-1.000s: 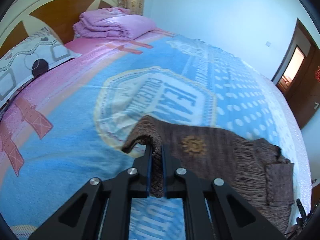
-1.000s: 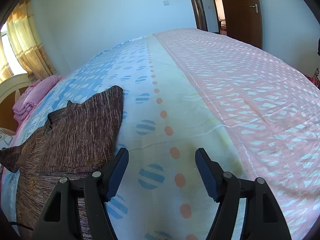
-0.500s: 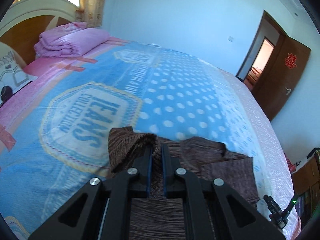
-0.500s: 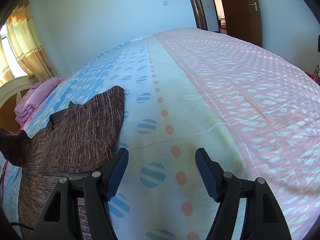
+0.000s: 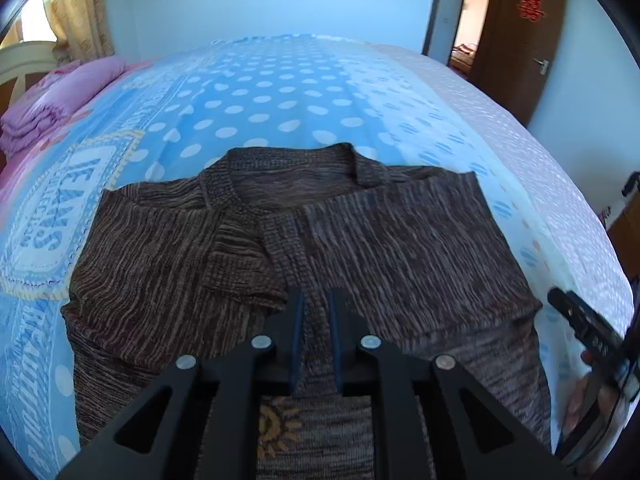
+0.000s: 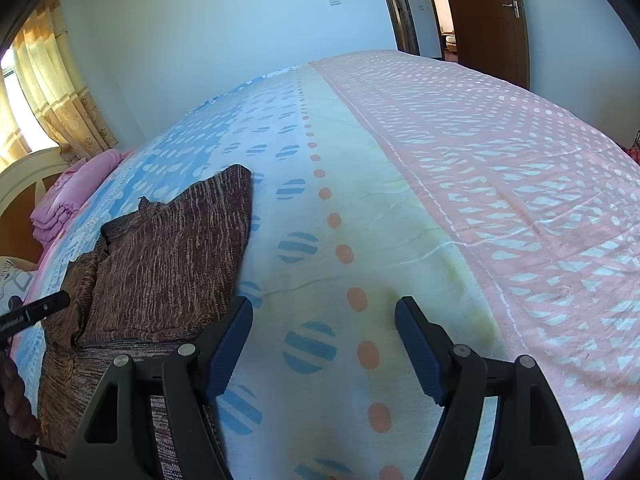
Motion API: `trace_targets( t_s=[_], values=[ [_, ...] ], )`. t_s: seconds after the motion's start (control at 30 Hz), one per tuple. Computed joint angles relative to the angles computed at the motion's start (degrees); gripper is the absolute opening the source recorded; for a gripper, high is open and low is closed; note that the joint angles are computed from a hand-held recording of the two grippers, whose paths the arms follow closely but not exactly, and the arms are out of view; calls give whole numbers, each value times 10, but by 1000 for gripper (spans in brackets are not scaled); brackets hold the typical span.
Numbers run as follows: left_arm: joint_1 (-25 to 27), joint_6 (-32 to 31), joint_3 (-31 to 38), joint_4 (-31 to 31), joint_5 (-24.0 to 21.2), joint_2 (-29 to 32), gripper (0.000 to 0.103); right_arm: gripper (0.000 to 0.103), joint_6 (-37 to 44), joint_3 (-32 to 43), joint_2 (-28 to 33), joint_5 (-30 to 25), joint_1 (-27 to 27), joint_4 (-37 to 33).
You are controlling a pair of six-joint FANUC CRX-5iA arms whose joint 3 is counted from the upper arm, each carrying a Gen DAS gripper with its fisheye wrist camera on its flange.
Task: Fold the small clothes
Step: 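Fold the held sleeve across the sweater body and open the left tool, then withdraw the left tool from the sweater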
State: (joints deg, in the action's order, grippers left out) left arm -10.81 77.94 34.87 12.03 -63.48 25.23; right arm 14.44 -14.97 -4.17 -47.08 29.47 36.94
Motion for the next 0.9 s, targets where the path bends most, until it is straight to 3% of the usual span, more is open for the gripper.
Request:
trace_targets(
  t_s=[0.03, 0.07, 0.13, 0.17, 0.2, 0.3, 0.37, 0.5, 0.6, 0.7, 0.9],
  values=[
    [2, -12, -17, 2, 13, -14, 18, 75, 1, -1, -1, 3, 0, -1],
    [9, -27, -43, 2, 33, -34, 26, 75, 1, -2, -2, 6, 0, 0],
    [21, -37, -81, -11, 72, -65, 54, 75, -10, -13, -9, 16, 1, 14],
    [27, -24, -97, -49, 100, -83, 71, 75, -26, -22, -14, 18, 6, 38],
    [29, 3, -99, -102, 118, -92, 75, 75, -40, -30, -19, 17, 13, 67],
    [22, 115, -47, -293, 105, -74, 75, 75, -31, -11, -14, -1, 39, 77],
    [32, 175, -10, -363, 78, -50, 74, 75, 21, 29, 3, -5, 62, 45],
    [66, 176, 43, -343, 28, 2, 74, 75, 202, 177, 83, -37, 104, -74],
    [70, 160, 33, -330, 12, 11, 74, 75, 285, 287, 159, -85, 120, -106],
    [79, 164, -12, -310, 48, -7, 74, 74, 356, 401, 250, -141, 131, -112],
    [105, 155, -33, -240, 65, -9, 77, 66, 453, 614, 422, -250, 137, -113]
  ],
)
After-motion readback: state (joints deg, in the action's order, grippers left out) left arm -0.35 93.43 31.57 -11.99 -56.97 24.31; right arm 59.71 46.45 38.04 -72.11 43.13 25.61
